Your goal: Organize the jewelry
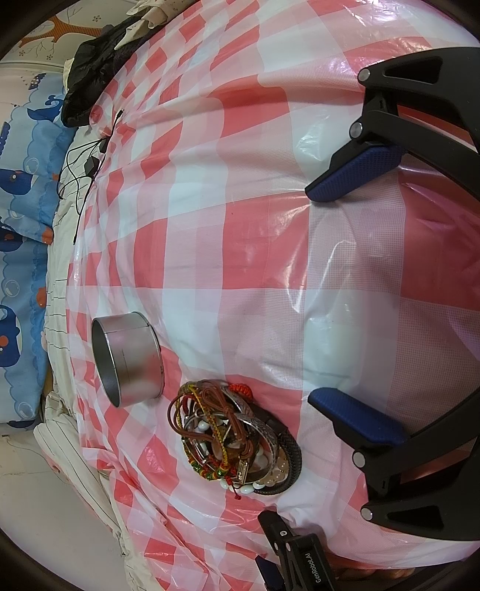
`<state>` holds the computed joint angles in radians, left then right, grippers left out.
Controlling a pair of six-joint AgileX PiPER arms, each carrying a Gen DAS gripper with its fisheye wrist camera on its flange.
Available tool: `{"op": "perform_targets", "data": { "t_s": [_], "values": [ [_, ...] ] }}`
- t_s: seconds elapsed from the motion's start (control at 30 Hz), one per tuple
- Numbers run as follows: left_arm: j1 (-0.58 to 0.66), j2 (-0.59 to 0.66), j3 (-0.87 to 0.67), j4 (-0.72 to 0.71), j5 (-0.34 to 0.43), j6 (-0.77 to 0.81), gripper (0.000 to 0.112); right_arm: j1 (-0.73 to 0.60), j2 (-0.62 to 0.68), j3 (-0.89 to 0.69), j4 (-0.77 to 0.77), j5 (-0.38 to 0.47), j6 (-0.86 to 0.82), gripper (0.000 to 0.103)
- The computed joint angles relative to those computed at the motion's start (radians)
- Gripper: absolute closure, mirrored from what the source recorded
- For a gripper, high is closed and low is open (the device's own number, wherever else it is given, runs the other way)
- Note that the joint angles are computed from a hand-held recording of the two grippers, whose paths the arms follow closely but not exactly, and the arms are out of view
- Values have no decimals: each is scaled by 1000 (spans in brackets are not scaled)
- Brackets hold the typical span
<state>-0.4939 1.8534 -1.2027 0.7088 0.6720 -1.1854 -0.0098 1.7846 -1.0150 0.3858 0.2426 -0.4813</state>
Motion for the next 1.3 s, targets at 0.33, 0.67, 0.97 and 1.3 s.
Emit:
{"op": "perform_targets", "data": {
  "t_s": [0.33,0.67,0.97,1.3],
  "values": [
    [0,0,0,1,0,-1,15,-4,3,0,9,-1,-13,7],
    [-1,0,0,2,1,-1,15,-3,3,-1,3,-1,-7,7],
    [-5,-2,-3,2,15,2,15,-4,4,-3,-1,0,-4,7],
    [-1,3,-8,3,14,6,15,-5,6,-6,1,1,-7,7]
  ]
}}
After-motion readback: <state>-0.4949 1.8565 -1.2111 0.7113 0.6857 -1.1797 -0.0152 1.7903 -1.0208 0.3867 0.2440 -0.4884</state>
